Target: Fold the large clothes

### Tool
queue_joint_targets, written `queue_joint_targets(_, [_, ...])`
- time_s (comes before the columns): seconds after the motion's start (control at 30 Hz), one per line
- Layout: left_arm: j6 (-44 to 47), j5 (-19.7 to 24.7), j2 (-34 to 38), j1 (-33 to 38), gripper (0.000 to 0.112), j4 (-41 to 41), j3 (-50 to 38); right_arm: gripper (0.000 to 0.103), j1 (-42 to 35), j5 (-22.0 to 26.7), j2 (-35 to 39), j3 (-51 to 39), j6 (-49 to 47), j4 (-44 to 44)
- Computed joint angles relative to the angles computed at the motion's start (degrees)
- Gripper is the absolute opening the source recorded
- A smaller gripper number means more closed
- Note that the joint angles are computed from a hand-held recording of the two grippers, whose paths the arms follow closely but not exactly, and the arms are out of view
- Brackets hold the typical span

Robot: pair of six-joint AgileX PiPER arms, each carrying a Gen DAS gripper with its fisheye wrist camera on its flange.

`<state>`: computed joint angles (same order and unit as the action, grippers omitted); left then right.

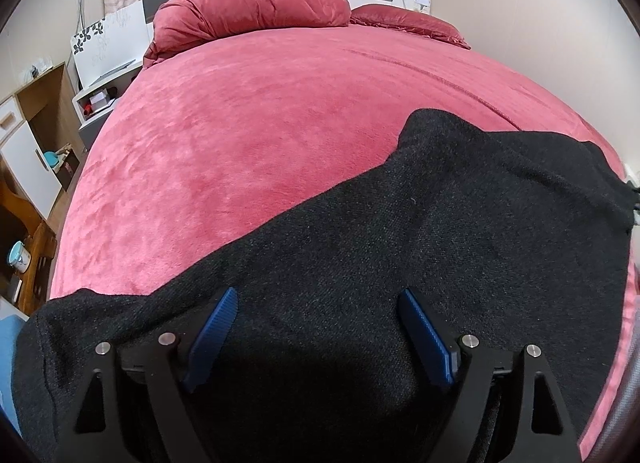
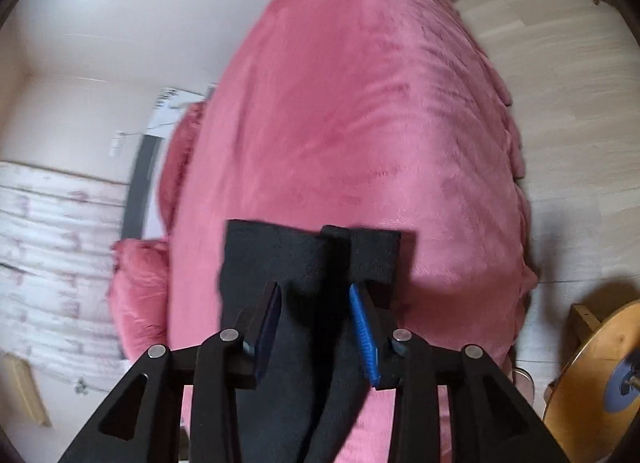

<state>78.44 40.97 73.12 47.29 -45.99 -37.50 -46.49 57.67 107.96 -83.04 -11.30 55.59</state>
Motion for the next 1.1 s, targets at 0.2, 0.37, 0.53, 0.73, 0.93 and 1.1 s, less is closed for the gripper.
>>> queue_joint_targets(0.2, [-6.7, 6.0, 0.9, 0.2, 0.084, 6.9, -5.0, 0.009, 1.4, -2.4, -5.0, -2.2, -1.4, 2.9])
queue_joint_targets(0.37, [-3.5, 10.2, 2.7, 3.2, 0.084, 7.7, -7.5, 0.011, 2.5, -3.0, -3.1, -3.4, 6.7, -10.0])
queue_joint_targets(0.53, [-5.7, 13.8, 2.9, 4.6, 0.084, 9.3, -9.8, 0.039, -2.1, -9.5, -6.1, 10.4, 1.9, 1.1])
queue_joint_targets(0.73, [-7.6, 15.8, 1.1, 6.0, 0.084, 8.4, -9.0, 0.047, -2.8, -7.6, -7.3, 14.1, -9.3, 7.9])
queue_joint_targets(0.93, [-10.2, 21.5, -0.5, 9.0, 0.084, 6.3, -9.5, 0.049, 0.9, -7.3, -2.8, 12.9, -14.8, 18.4])
queue_joint_targets(1.1, [-12.6, 23.2, -2.1, 9.1, 0.087, 6.3, -8.4, 0.03, 2.5, -5.9, -0.3, 14.3, -18.0, 26.3])
